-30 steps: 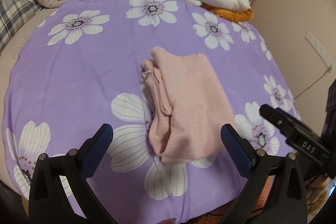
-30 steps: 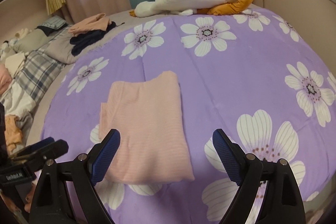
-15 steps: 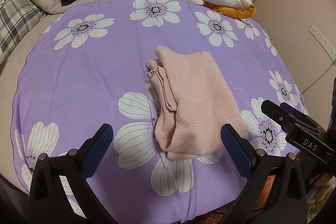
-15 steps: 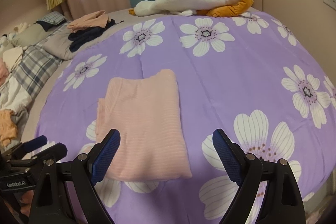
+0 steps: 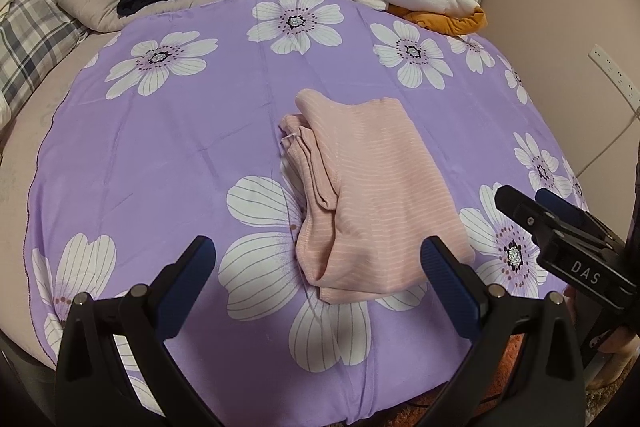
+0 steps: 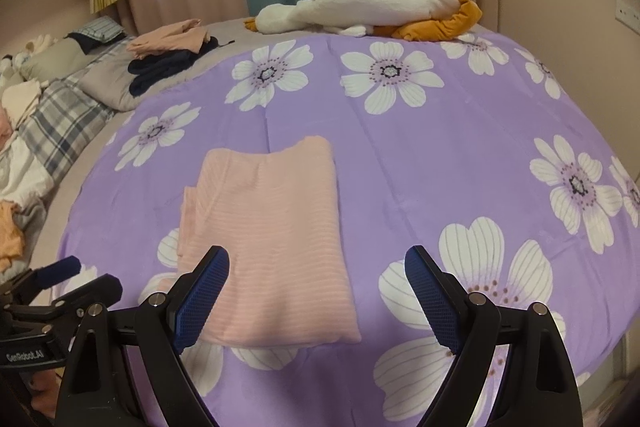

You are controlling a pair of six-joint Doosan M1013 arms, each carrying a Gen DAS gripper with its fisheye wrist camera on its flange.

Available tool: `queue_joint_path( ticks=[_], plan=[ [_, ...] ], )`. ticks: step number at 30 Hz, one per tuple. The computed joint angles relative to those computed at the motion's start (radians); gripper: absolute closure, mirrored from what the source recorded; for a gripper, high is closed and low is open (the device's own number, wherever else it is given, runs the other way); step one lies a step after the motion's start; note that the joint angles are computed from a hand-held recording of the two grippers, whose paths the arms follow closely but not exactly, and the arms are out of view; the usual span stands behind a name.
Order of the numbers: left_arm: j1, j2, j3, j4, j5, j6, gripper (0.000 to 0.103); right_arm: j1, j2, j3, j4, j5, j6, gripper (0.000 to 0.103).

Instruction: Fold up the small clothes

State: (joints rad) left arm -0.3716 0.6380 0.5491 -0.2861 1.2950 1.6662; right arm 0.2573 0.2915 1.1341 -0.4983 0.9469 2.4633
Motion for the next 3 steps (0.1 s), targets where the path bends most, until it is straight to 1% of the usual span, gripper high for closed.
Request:
queue_joint_path(
  ticks=[3],
  plan=[
    [-0.001, -0.002, 0.002, -0.005, -0.002, 0.009, 0.001, -0.001, 0.002, -0.003, 0.002, 0.003, -0.002, 0.014]
  ],
)
